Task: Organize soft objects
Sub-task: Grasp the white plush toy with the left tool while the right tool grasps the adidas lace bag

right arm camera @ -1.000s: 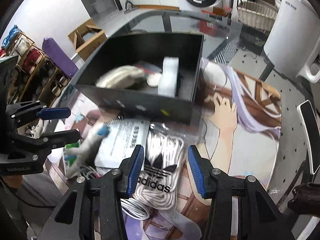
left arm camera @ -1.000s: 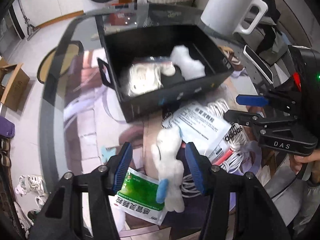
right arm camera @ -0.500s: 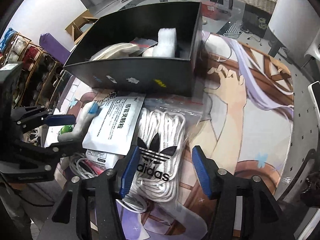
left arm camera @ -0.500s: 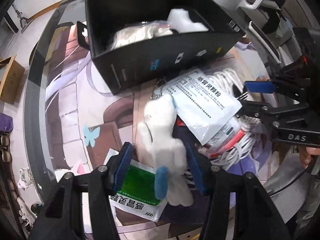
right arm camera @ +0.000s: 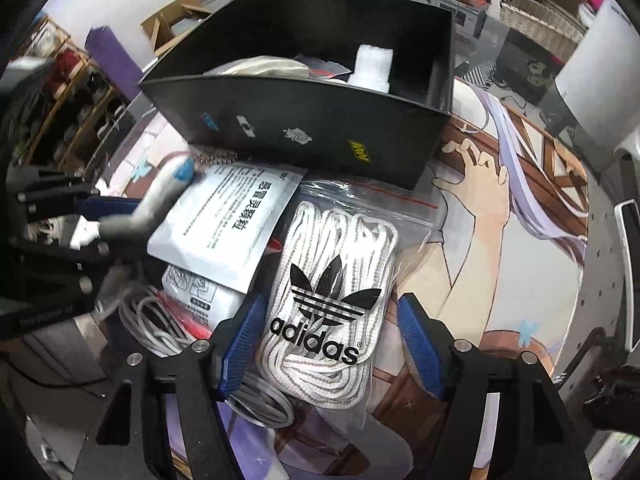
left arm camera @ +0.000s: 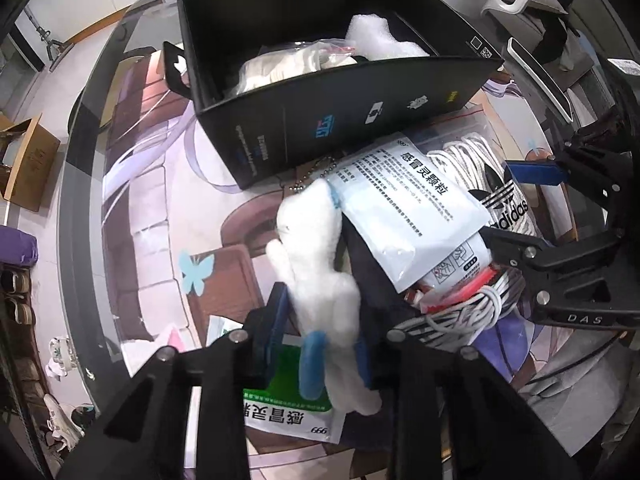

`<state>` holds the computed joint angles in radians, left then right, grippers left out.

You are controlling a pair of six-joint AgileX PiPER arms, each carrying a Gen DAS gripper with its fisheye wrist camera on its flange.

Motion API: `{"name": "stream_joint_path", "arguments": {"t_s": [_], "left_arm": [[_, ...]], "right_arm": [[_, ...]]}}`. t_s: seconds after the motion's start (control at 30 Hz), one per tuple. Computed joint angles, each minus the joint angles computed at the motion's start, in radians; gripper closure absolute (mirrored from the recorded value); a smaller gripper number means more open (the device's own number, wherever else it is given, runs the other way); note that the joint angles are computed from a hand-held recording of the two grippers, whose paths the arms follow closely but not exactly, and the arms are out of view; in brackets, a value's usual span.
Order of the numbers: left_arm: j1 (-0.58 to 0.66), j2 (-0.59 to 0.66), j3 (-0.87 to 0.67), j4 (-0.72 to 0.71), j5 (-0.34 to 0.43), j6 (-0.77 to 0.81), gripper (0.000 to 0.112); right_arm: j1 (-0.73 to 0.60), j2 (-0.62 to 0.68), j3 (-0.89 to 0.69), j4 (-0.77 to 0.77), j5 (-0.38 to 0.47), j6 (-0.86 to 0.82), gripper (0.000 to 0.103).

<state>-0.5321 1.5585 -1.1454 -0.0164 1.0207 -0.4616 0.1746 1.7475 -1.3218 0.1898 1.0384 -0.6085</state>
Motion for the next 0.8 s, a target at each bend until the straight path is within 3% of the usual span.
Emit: {"name": "stream_joint_path", "arguments": {"t_s": [0.23, 0.33, 0.4, 0.53, 0.6, 0.63, 0.8], "left_arm": [[-0.083, 0.024, -0.037, 0.134, 0.061, -0.057, 0.086], [-0.074, 0.013, -0.017, 0.155, 0.056, -0.097, 0.059], [-0.074, 0.017, -0.013, 0.176, 0.054, -0.110, 0.057], [-0.074, 0.013, -0.011, 0.170, 0.045, -0.109, 0.063], [-0.044, 0.006, -0.010, 0.109, 0.028, -0.058, 0.080], [-0.043, 0.005, -0.008, 0.102, 0.024, -0.053, 0.082], [-0.059, 0.008, -0.019, 0.113, 0.030, -0.054, 0.090]], "right_arm": [[-0.003, 0.002, -0.017, -0.044, 0.000, 0.000, 0.035], [-0.022, 0.007, -0.024, -0.041, 0.019, -0.006, 0.035], [-0.023, 0.011, -0.031, -0.043, 0.027, 0.000, 0.031], [0.002, 0.000, 0.010, -0.075, -0.030, 0.014, 0.028], [0.001, 0.001, 0.008, -0.076, -0.031, 0.010, 0.028], [-0.002, 0.004, 0.004, -0.074, -0.029, 0.004, 0.028], [0.002, -0.008, 0.012, -0.059, -0.027, -0.045, 0.044]]}}
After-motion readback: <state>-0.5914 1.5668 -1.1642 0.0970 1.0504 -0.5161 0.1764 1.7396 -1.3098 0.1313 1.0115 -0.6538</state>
